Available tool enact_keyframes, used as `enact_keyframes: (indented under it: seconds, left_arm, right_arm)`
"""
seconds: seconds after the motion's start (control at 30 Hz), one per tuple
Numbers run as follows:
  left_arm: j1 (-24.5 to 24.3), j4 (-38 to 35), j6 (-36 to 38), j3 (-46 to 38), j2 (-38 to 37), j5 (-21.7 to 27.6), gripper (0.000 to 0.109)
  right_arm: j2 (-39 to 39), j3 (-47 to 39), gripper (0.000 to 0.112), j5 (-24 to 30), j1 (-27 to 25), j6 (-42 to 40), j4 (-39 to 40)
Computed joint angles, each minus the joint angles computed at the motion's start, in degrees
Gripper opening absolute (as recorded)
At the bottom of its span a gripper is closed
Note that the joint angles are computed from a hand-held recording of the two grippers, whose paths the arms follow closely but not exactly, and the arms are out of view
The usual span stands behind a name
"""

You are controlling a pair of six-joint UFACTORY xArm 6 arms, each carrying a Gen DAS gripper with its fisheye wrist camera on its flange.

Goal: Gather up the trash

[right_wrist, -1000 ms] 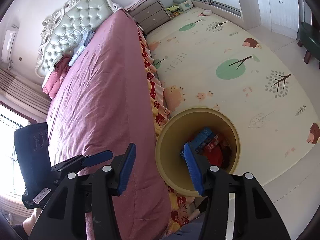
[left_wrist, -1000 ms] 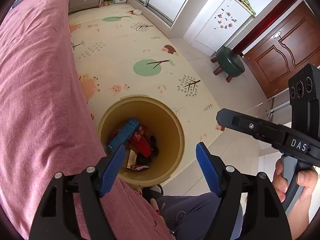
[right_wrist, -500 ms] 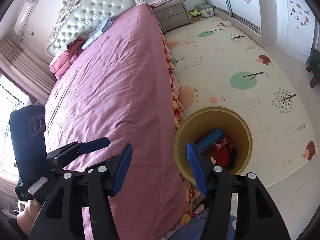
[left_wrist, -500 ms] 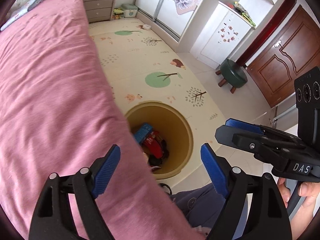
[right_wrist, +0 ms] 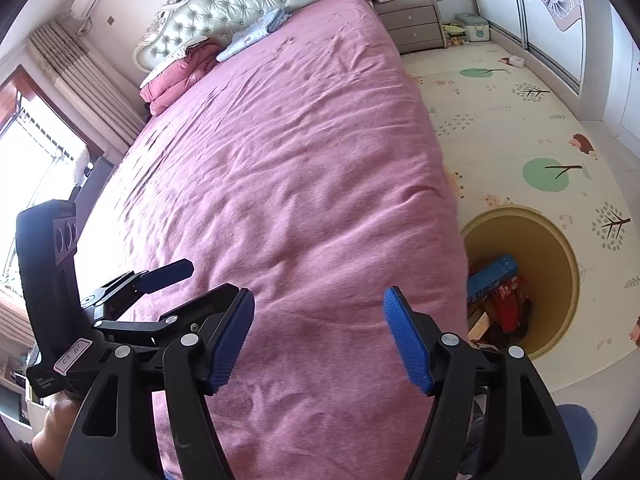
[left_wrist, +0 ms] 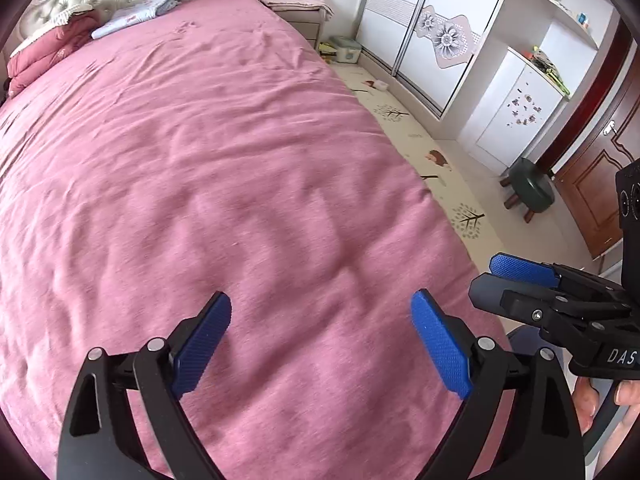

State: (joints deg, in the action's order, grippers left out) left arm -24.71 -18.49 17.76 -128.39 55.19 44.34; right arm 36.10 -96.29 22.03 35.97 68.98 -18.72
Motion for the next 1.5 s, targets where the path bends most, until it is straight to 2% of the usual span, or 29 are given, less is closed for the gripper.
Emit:
enact_keyframes:
  seconds: [0.17,0.23,0.3,0.5,0.57,0.63,0.8,0.9,0.93,1.17,1.23,1.3,1.33,1.5]
  left_arm:
    - [2.03,-0.08,1.69,11.42,-6.29,-6.27,0.093]
    - [2.66,0.12,1.53,17.46,-9.57,-10.33,0.093]
    - [3.11,0.51,0.75,20.58,-11.41,-12.41,0.095]
    - [4.85,2.16,-1.84,29.24,-16.60,-20.20,0.099]
    - [5.26,1.73,-2.27,32.77,-18.59,-24.14,0.099]
    - [5.62,2.44,-3.63,36.62,-20.68,-28.94,0.099]
    - [6.25,3.53,-6.17,43.56,-24.98,-35.94,0.099]
    - [6.09,-2.10,-2.35,46.49,-27.40,-37.60,0.099]
    - [6.26,-1.19,-3.30,47.01,-27.87,-37.83,0.099]
    - [8.41,19.26,-19.05,52.92,-31.90,-43.85,0.099]
    - [8.38,17.60,-17.72,54.35,-33.11,-44.82,0.099]
    - [7.53,8.69,-10.28,54.85,-33.87,-44.79,0.099]
    - [7.35,6.62,-8.64,54.95,-34.16,-44.70,0.099]
    - [8.30,14.74,-16.05,56.12,-35.54,-45.30,0.099]
  right_arm:
    - [6.33,-10.28,0.069,4.75,2.18,0.09,-1.30]
    - [8.30,-14.24,0.071,7.96,3.04,1.58,-4.10]
    - [9.89,-17.77,0.076,11.47,3.95,3.23,-7.59]
    - [12.00,-22.47,0.083,13.98,5.89,6.05,-12.41]
    - [12.08,-23.46,0.084,15.18,6.62,8.06,-15.55]
    - [11.74,-23.87,0.089,16.07,7.44,11.25,-20.17]
    - [12.97,-27.79,0.094,20.26,9.67,13.11,-26.29]
    - [14.30,-30.02,0.094,19.72,10.21,11.81,-25.95]
    - [14.59,-30.46,0.094,19.70,10.35,11.59,-25.93]
    - [15.66,-33.70,0.094,20.71,11.12,11.90,-27.66]
    - [15.48,-33.99,0.094,21.53,11.46,12.42,-28.70]
    - [15.14,-33.79,0.094,22.18,11.81,12.77,-29.51]
    - [14.71,-33.24,0.094,22.14,12.00,13.26,-30.09]
    - [14.37,-33.12,0.094,22.27,12.66,14.22,-30.79]
